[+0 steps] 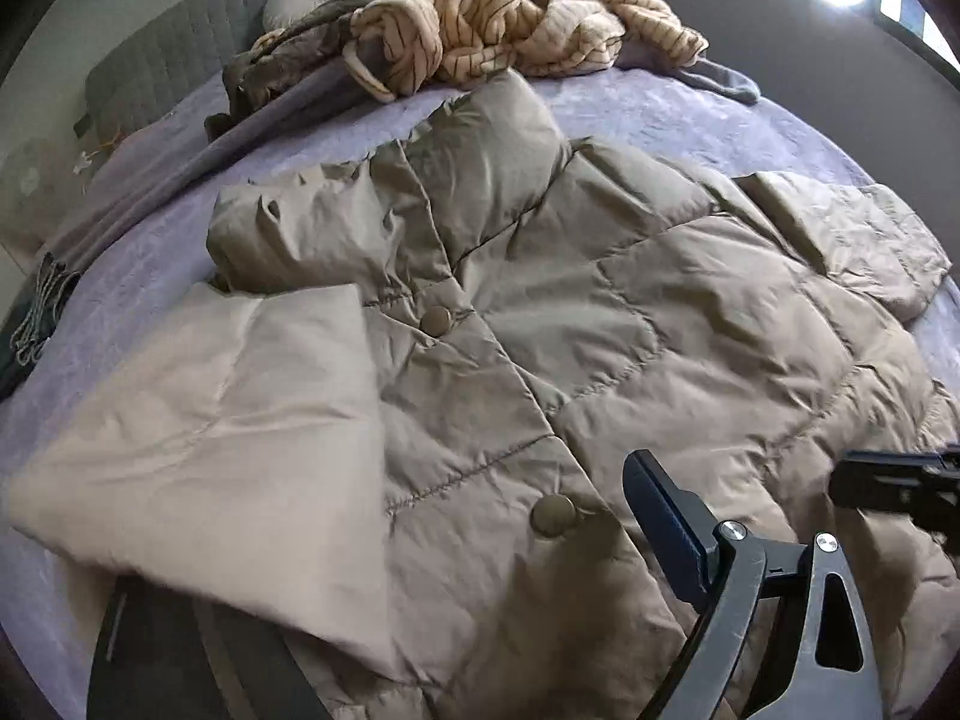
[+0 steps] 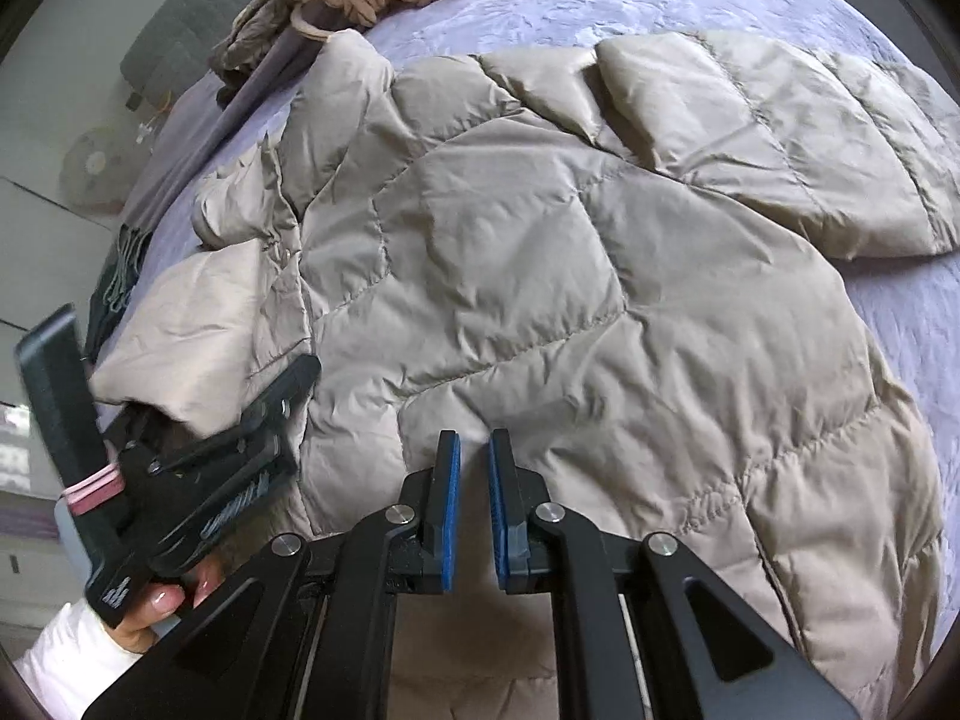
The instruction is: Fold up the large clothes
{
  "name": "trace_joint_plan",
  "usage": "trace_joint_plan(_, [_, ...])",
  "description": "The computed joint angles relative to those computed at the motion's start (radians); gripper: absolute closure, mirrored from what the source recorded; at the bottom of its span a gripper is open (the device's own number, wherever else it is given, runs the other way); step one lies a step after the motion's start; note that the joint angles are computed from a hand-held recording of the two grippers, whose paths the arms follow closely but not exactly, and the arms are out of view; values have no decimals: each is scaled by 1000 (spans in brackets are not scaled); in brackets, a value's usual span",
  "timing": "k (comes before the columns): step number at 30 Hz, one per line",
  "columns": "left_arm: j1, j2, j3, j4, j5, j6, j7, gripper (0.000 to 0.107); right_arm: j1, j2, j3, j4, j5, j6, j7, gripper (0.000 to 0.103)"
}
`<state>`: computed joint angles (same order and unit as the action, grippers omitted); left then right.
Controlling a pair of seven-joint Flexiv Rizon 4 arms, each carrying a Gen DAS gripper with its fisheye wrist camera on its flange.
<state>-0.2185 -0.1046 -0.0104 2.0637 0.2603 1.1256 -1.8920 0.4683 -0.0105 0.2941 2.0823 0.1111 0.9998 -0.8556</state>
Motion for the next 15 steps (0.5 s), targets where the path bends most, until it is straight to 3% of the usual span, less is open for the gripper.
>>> trace_joint_plan(2, [5,33,-3,24,-43,-20,40,13,-4,18,-1,7,3,-15,-19,92])
trace_joint_plan(4, [16,95,-4,93,-157,8,127,13,2,12,0,-2,-26,-27,-7,92])
trace_joint_plan(5, [21,123,-1,120,-199,15,158,13,7,-4,0,-10,-42,-21,0,87])
trace_joint_plan(7, [31,189,19,182,-294,30,226,13,11,-5,1,-19,-69,-29,-5,65])
trace_joint_plan(8, [37,240,36,220,-336,27,245,13,15,-12,1,-22,-83,-20,-5,46])
trace_joint_plan(9, [46,276,51,247,-371,20,261,13,20,-15,4,-27,-103,-10,-12,38])
trace_joint_plan(11, [74,351,97,302,-447,-4,287,13,35,-36,8,-48,-149,0,-24,38])
trace_joint_plan(15, [190,411,160,367,-508,-41,263,13,89,-89,21,-112,-298,1,-79,23])
